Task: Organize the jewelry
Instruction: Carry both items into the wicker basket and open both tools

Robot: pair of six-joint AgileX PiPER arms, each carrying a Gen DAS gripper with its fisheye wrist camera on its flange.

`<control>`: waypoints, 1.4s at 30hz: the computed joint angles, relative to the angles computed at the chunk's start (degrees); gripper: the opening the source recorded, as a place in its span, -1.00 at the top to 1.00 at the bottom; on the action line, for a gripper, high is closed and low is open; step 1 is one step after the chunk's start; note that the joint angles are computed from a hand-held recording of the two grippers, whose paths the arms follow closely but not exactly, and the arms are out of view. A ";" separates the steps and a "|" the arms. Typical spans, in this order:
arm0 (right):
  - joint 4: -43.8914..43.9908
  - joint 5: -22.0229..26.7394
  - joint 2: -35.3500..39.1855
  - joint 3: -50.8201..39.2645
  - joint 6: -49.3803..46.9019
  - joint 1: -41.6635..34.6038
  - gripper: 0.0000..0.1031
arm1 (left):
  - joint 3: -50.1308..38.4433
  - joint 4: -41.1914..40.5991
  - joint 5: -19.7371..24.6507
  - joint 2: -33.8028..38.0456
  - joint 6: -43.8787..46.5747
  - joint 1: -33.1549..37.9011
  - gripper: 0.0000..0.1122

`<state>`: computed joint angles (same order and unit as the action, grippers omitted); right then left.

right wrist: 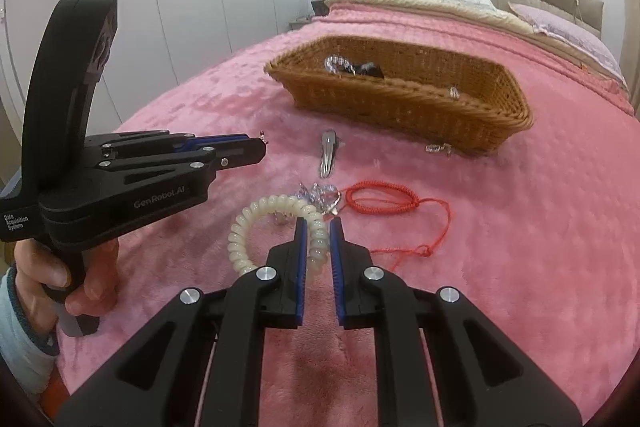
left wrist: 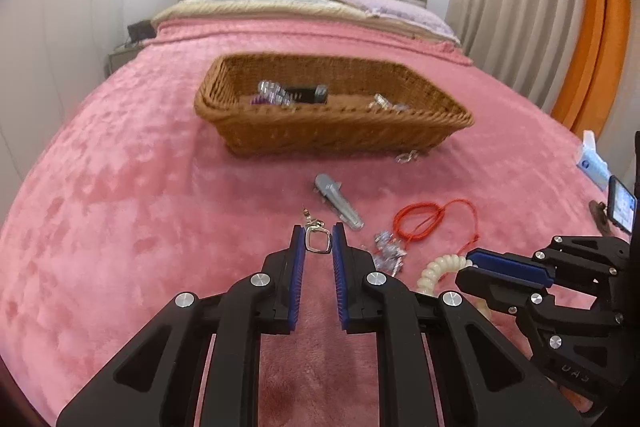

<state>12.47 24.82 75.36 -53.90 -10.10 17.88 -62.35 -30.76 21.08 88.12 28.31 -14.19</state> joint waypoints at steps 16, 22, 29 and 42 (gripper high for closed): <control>-6.38 2.50 -0.15 -15.29 10.28 -7.11 0.82 | -13.89 6.81 4.32 -3.25 -6.68 -2.25 0.79; -5.82 5.32 13.09 -31.18 11.28 -11.17 0.82 | -30.68 9.38 8.00 8.79 -12.06 -2.65 0.79; -7.31 12.72 30.34 -49.57 14.85 -13.46 0.82 | -49.50 12.90 14.34 25.40 -20.35 -1.83 0.78; -5.84 22.42 42.93 -60.59 15.99 -15.36 0.81 | -60.94 21.88 23.13 36.69 -29.12 -1.27 0.78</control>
<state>6.64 47.24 118.29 -114.49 5.89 2.52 -123.29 -8.88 44.21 124.81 -0.81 -15.46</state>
